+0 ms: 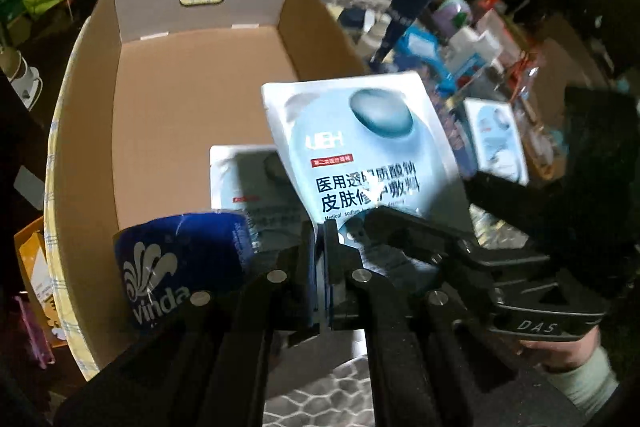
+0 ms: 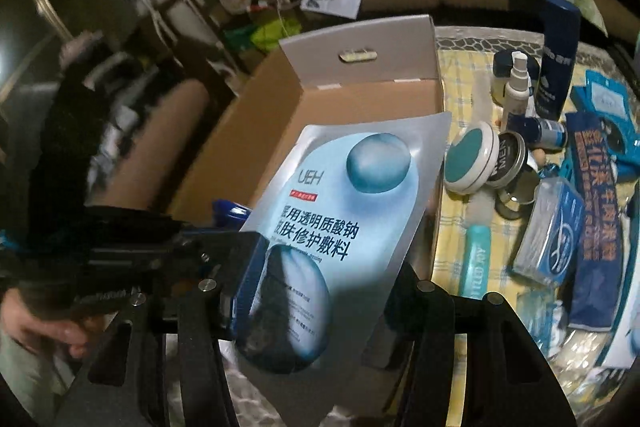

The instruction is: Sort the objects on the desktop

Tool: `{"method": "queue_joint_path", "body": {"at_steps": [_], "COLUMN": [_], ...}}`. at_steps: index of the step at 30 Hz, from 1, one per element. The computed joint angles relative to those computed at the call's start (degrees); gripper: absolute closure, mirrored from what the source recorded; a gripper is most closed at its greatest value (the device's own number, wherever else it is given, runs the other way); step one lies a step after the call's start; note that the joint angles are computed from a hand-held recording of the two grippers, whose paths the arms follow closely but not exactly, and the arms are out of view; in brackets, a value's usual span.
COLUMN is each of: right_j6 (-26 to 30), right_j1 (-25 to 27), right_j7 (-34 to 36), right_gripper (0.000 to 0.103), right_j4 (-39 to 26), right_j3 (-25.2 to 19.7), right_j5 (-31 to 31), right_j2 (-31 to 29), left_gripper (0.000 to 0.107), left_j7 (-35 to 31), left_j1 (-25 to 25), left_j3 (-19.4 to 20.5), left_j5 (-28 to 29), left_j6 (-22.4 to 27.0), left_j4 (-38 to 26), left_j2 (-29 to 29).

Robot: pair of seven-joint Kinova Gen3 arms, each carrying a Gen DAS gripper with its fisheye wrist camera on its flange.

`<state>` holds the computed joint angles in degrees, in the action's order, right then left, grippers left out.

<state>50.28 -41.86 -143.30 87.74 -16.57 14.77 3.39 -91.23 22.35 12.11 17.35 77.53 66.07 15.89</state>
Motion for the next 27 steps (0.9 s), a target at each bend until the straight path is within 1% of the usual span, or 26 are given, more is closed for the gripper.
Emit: {"method": "queue_joint_path", "body": {"at_steps": [2,3,6,7,10,11,12,17,19,21,22,24,27], "right_j6": [2.73,4.09,9.37,10.29,13.45,13.24,12.79,11.48,11.69,12.51,13.13,13.82,16.43], "right_j1": [-0.32,-0.65,-3.63,-4.87,-7.94,-7.89,-7.79,-7.12,-6.58,-6.10,-5.71,-4.27,-1.70], "right_j7": [1.84,2.71,2.85,2.53,1.94,2.04,2.23,0.11,-0.41,-1.27,-1.82,-2.35,-3.14], "right_gripper": [0.047,0.047,0.049,0.049,0.046,0.046,0.046,0.046,0.046,0.043,0.041,0.033,0.025], "right_j4": [-1.71,-2.47,-5.14,-5.35,-6.66,-6.46,-6.14,-3.91,-3.30,-2.81,-2.72,-1.43,0.65], "right_j3": [0.00,0.14,0.68,0.85,1.64,1.52,1.69,1.78,1.28,0.44,-0.05,-0.97,-2.67], "right_j5": [0.18,0.21,3.54,4.94,8.16,8.13,7.57,7.27,7.23,7.89,8.29,8.34,8.78], "right_j2": [2.14,2.97,5.94,6.25,7.33,7.22,6.96,3.88,2.03,-0.11,-1.25,-4.38,-9.20], "left_gripper": [0.101,0.097,0.091,0.091,0.081,0.075,0.075,0.074,0.068,0.055,0.052,0.039,0.027], "left_j7": [0.20,0.75,0.40,-0.03,-1.63,-2.03,-2.00,-1.49,-0.82,0.12,0.22,0.99,2.01], "left_j1": [1.71,2.93,4.75,4.80,3.65,3.66,3.83,4.17,3.91,3.41,2.98,2.76,3.30], "left_j3": [-0.01,-0.06,-0.20,-0.28,-0.29,-0.22,-0.29,-0.35,-0.55,-0.67,-0.59,-0.29,0.64], "left_j5": [-3.00,-5.07,-9.38,-9.68,-8.85,-9.02,-9.50,-10.14,-9.91,-8.98,-7.99,-6.44,-4.12], "left_j6": [0.14,0.63,2.22,2.29,2.64,2.95,3.08,3.89,3.70,3.14,2.64,1.60,-1.33], "left_j4": [0.34,0.00,0.27,0.71,1.51,1.31,1.27,0.29,-0.02,-0.32,-0.21,-0.40,0.31], "left_j2": [0.21,0.47,0.12,-0.29,-1.27,-1.19,-1.34,-1.88,-2.18,-2.67,-3.02,-3.80,-5.47]}}
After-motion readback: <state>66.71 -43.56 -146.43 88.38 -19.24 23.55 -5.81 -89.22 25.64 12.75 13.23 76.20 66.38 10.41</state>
